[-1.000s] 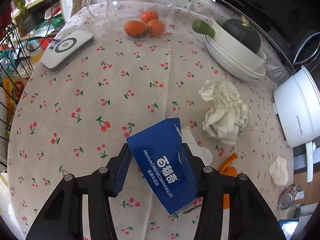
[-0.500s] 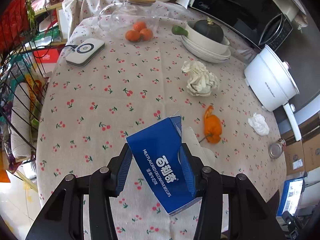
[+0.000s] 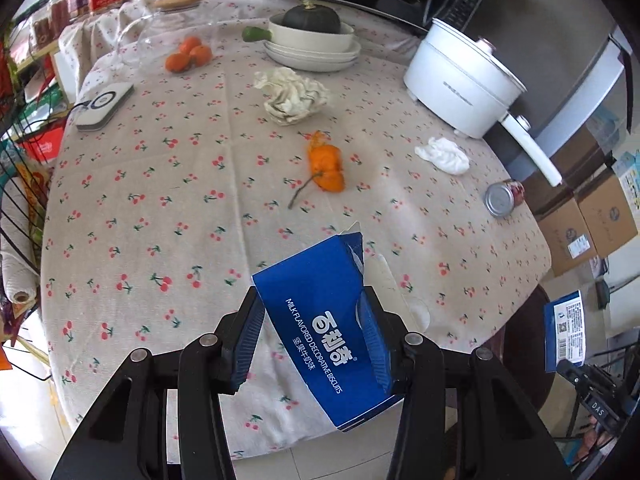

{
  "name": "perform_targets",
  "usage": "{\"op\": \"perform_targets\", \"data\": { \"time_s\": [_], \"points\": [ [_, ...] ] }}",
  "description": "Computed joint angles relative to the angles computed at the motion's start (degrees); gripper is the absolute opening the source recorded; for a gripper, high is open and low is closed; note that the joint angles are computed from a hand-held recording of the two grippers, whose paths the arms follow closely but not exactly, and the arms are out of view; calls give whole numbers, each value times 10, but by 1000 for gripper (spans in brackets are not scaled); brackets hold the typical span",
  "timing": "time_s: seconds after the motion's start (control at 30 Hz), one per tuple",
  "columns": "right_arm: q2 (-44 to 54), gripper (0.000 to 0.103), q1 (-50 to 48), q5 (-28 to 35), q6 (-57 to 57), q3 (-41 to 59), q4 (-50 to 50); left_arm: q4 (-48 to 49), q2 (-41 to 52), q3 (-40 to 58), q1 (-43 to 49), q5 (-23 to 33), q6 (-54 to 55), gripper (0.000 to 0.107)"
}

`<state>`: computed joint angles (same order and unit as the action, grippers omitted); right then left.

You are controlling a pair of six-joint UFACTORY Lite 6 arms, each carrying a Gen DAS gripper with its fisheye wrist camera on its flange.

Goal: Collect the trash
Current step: 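Carry strip and blue box over the brown bin and open both grippers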

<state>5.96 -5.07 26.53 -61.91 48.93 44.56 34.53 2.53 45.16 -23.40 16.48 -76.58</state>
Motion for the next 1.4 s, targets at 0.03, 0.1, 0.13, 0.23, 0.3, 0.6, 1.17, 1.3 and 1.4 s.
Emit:
{"op": "perform_targets", "data": {
  "time_s": [0.03,0.1,0.13,0.23,0.3,0.6,1.17,1.3,1.4],
  "points": [
    [3,25,-13,2,-9,-3,2,13,12,12,-19,4,-17,50],
    [6,25,-39,7,-29,-10,7,25,42,42,-55,11,-32,50],
    [7,25,-49,6,-37,-14,7,27,59,59,-71,14,-35,51],
    [14,25,-83,6,-62,-20,10,22,113,115,-115,24,-28,51],
    [20,25,-104,6,-72,-20,10,6,150,155,-138,28,-9,51],
    [84,25,-200,3,-116,10,3,-92,312,364,-218,28,104,51],
    [143,25,-301,22,-170,53,-7,-212,579,731,-260,80,265,61],
    [153,26,-311,23,-160,65,-10,-190,616,792,-265,127,252,86],
    [162,30,-317,25,-143,77,-20,-186,623,805,-266,142,256,87]
  ]
}}
